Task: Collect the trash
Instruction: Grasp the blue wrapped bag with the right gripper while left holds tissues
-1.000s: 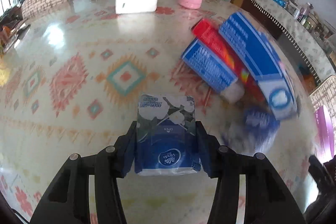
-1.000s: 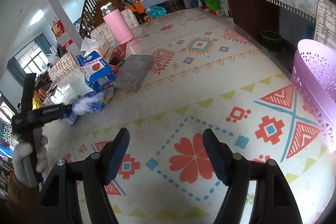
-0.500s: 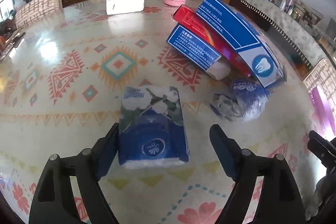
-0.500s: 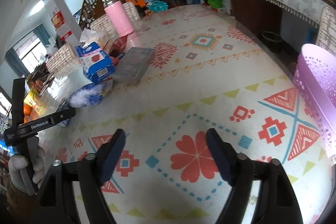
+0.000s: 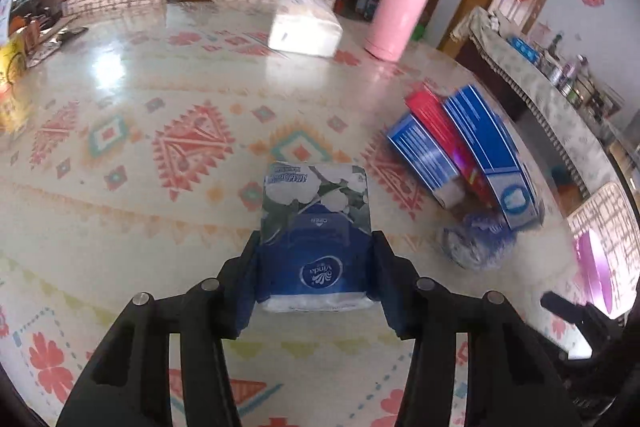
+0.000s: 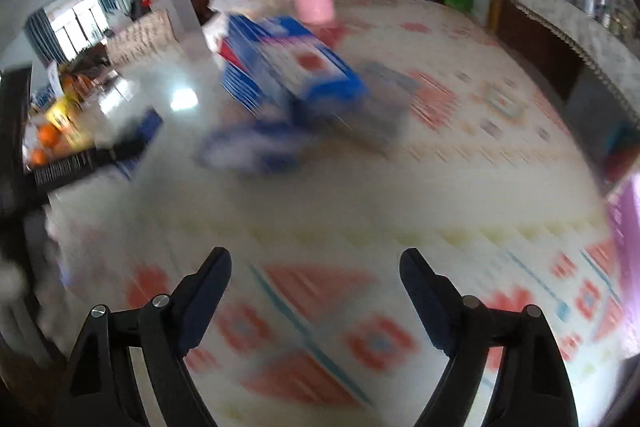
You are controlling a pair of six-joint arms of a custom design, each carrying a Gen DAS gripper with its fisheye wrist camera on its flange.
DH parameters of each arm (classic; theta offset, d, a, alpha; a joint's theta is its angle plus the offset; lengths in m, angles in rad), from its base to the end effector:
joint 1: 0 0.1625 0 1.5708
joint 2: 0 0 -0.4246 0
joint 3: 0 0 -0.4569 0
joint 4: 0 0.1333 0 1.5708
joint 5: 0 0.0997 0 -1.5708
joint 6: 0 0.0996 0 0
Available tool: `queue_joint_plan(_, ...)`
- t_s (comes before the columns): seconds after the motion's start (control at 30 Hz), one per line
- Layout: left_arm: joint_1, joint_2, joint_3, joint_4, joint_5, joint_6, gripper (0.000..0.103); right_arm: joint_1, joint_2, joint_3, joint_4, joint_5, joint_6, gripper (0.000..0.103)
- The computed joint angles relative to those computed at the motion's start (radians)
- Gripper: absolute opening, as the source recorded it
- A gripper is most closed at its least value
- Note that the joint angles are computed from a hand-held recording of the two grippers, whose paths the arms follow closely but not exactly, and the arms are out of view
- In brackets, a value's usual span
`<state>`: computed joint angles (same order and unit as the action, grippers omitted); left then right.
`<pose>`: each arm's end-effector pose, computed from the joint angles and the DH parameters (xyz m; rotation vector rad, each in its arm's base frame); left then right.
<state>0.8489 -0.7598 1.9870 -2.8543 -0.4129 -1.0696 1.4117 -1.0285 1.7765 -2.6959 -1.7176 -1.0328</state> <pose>-0.2039 -0.5713 -0.0095 -0.4196 2.1554 -1.1590 0.0090 -0.6932 0.1605 1.1457 -2.5462 0.3257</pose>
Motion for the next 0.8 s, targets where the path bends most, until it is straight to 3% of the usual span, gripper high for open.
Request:
queue_joint_plan(0.17, -0.006, -0.012, 0.021, -0.023, 0.011, -0.013, 0.051, 0.045, 0.106, -0.107, 0.054, 0.014, 0.232, 0.09)
queue_joint_plan(0.27, -0.005, -0.016, 0.025, -0.031, 0.002, -0.008, 0.051, 0.056, 0.143, -0.129, 0.043, 0.026, 0.31, 0.09)
queue_joint_plan(0.37, -0.004, -0.014, 0.023, -0.043, -0.009, -0.001, 0.051, 0.065, 0.154, -0.114, -0.015, 0.023, 0.319, 0.088)
queue_joint_plan(0.43, -0.006, -0.013, 0.026, -0.061, -0.014, 0.008, 0.051, 0.062, 0.154, -0.116, 0.03, 0.036, 0.328, 0.059)
queue_joint_plan(0.5, -0.008, -0.013, 0.028, -0.068, -0.012, 0.009, 0.051, 0.068, 0.147, -0.102, 0.018, 0.029, 0.314, 0.049)
queue_joint_plan(0.63, -0.011, -0.011, 0.03, -0.08, -0.012, 0.016, 0.051, 0.059, 0.106, -0.068, 0.039, 0.052, 0.29, 0.046)
queue_joint_plan(0.8, -0.014, -0.004, 0.022, -0.074, -0.011, 0.027, 0.051, 0.031, 0.008, 0.042, -0.024, 0.08, 0.174, 0.046)
